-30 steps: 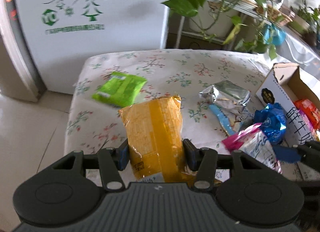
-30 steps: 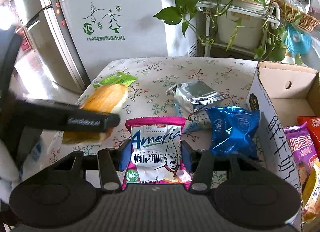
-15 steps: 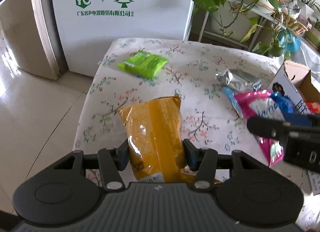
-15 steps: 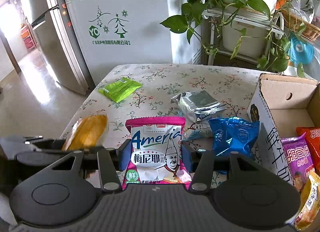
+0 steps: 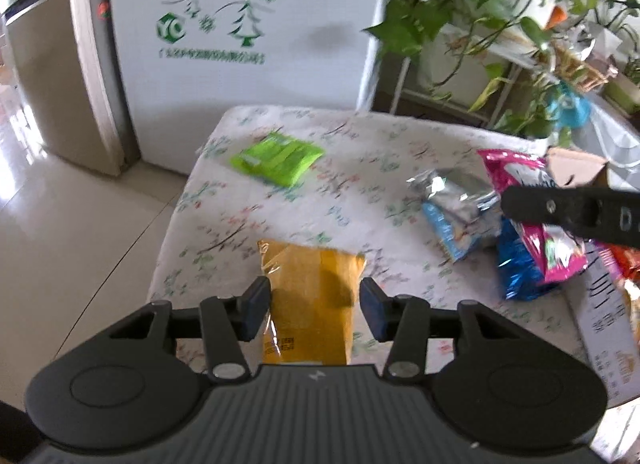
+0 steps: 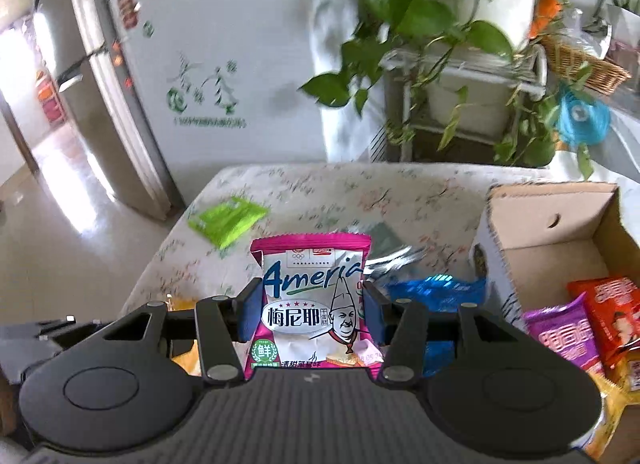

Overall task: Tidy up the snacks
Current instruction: 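Carry yellow bag with left tool while right tool carries pink bag to box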

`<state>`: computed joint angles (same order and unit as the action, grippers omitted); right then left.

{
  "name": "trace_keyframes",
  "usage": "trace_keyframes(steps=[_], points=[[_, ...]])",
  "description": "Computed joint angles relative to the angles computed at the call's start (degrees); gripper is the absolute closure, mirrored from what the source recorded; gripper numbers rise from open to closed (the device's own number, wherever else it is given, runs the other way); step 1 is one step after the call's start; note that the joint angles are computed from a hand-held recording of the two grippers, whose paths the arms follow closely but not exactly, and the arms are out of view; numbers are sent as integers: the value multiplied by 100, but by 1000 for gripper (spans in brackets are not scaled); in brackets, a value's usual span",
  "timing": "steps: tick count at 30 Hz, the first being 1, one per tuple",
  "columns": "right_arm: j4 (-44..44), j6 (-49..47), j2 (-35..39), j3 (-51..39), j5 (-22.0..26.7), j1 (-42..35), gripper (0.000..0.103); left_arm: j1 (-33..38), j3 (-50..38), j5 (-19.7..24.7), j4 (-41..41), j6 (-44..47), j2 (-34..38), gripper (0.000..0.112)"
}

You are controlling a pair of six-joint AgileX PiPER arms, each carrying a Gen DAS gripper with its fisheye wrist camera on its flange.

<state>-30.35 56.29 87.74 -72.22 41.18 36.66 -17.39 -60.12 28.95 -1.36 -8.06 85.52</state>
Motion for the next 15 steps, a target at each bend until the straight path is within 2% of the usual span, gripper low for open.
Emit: trace_keyframes(steps=[6, 10, 12, 14, 15], points=[[446, -136, -299, 120, -91, -503, 45, -199, -159, 150, 206, -16, 81, 66], [655, -104, -460, 221, -110, -675, 45, -4, -212, 452, -210, 673, 165, 39], [664, -94, -498, 221, -132, -710, 45, 79, -259, 591, -478, 1032, 257, 35], [666, -71, -509, 208, -162, -725, 45, 0, -218, 564, -280, 951, 291, 33], [647, -35, -519, 202, -158, -712, 45, -68, -201, 532, -104, 861, 330, 28]])
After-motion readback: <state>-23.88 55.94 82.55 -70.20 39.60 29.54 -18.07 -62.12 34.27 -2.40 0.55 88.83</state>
